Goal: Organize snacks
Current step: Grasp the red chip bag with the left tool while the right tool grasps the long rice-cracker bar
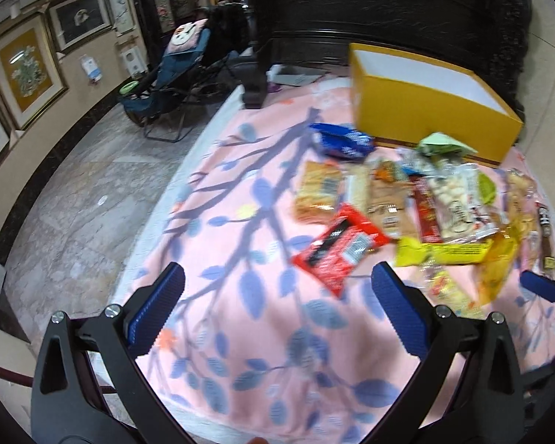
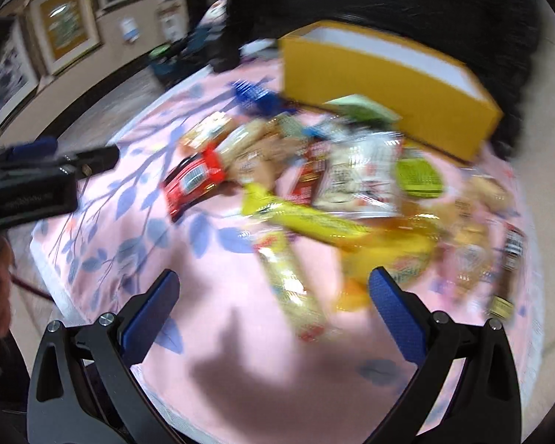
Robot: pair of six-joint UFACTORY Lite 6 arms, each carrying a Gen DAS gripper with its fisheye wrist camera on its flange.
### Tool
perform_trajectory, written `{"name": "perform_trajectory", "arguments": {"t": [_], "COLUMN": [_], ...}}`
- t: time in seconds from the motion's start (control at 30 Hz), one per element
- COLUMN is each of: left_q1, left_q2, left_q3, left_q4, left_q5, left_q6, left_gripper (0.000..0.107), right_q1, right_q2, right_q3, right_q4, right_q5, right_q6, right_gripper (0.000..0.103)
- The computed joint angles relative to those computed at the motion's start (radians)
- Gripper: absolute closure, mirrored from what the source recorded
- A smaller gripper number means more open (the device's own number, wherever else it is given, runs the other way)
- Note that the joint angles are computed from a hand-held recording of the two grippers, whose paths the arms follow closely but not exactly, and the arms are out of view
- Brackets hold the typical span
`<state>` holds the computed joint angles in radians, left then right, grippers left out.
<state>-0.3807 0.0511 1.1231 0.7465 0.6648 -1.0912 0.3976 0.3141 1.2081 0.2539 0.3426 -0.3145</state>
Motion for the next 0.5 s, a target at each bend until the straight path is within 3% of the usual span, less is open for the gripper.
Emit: {"name": "perform_trajectory", "arguments": {"t": [0.1,0.2,0.3,0.37,0.43,0.5], "left_q1": [0.05,0.079,0.088,0.081,0.072,0.067], "left_q2": [-0.049,-0.073,-0.06,-0.036,0.011,0.071], "left_q3": [-0.058,-0.09,-0.095,-0.09,-0.072,-0.047], "left_q4": [-0.004,-0.007,-0.015,-0.025,-0.053,-0.092], "left_q5": [-0.031,-0.057,-0.09,-0.118,-0.161,-0.217], "left_q6": [0.014,0.027,0.047,0.062,0.093,0.138], "left_gripper": [0.006,0.006,0.006,0.006,0.006,0.006], "right_q1": [0.011,-0.016,-0.049,-0.056,-0.085,-0.133], "right_q2": [0.136,0.273,0.262,0.225,0.173,0.133], "right_q3": [0.096,0.2,0.149,0.095,0.037,-0.008], "right_q4": [-0.08,-0.108,0.023,-0.012,0.008,0.109], "right_q5": [-0.001,0.047,-0.019,-0.052,-0.054,-0.043], "right_q6": [0.066,0.087,-0.064,-0.037,-0.049,-0.152], "right_gripper": [0.002,0.016,0.027,0.04,0.069,0.073]}}
